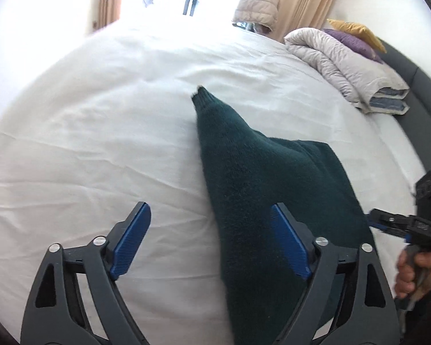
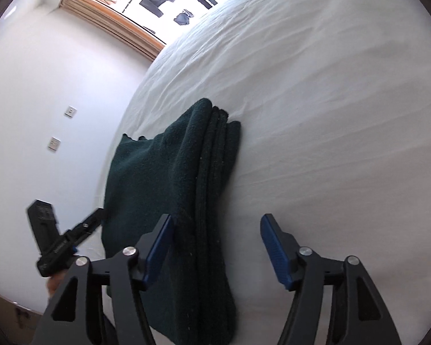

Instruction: Fold small clothes

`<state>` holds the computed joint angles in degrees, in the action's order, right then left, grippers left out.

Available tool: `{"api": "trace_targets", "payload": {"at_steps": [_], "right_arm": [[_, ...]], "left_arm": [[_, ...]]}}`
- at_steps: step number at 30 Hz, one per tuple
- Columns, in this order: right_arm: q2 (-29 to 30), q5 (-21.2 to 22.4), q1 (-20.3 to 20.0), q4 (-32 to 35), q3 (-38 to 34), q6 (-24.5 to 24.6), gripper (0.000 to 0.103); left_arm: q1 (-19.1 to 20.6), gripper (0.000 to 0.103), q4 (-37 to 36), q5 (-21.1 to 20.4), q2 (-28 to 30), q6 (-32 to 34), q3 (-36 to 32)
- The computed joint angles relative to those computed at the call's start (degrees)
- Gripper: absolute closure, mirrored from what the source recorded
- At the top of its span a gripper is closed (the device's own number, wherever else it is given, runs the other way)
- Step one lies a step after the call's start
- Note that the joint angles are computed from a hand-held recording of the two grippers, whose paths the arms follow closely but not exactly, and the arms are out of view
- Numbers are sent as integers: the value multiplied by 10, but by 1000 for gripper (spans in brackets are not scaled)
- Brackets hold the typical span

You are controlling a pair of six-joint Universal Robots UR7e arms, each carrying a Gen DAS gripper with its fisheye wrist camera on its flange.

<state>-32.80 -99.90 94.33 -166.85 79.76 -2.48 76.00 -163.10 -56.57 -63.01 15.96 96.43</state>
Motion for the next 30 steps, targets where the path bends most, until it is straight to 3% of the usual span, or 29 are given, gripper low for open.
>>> {"api": "trace_targets", "payload": {"at_steps": [3,5,7,10,12,16,20,30], "right_arm": [[-22,-64,37,-16,14,-14,32],[-28,-104,68,-30,12,-32,26],[-32,-139,97,-64,13,-56,14],[-25,-186,140,-107,-3,-66,0],[-34,-193,154,-120,-1,-70,0],[-40,-223,180,-43,-26,-64,0],[-45,-218,184,63,-44,-21,0],[-42,-254,189,110,-35,8,0]], "left_arm": [[-57,6,-119,130,-3,51,38],[-88,6,-170,178,-7,78,52],[-111,6,-175,202,-22,75,63],[-141,5,-94,223,-48,17,68],[-156,5,-39,230,-64,-16,71],[-172,5,124,205,-110,-133,73],[-191,5,162,227,-123,-168,95],[-188,5,185,232,-132,-208,117]]}}
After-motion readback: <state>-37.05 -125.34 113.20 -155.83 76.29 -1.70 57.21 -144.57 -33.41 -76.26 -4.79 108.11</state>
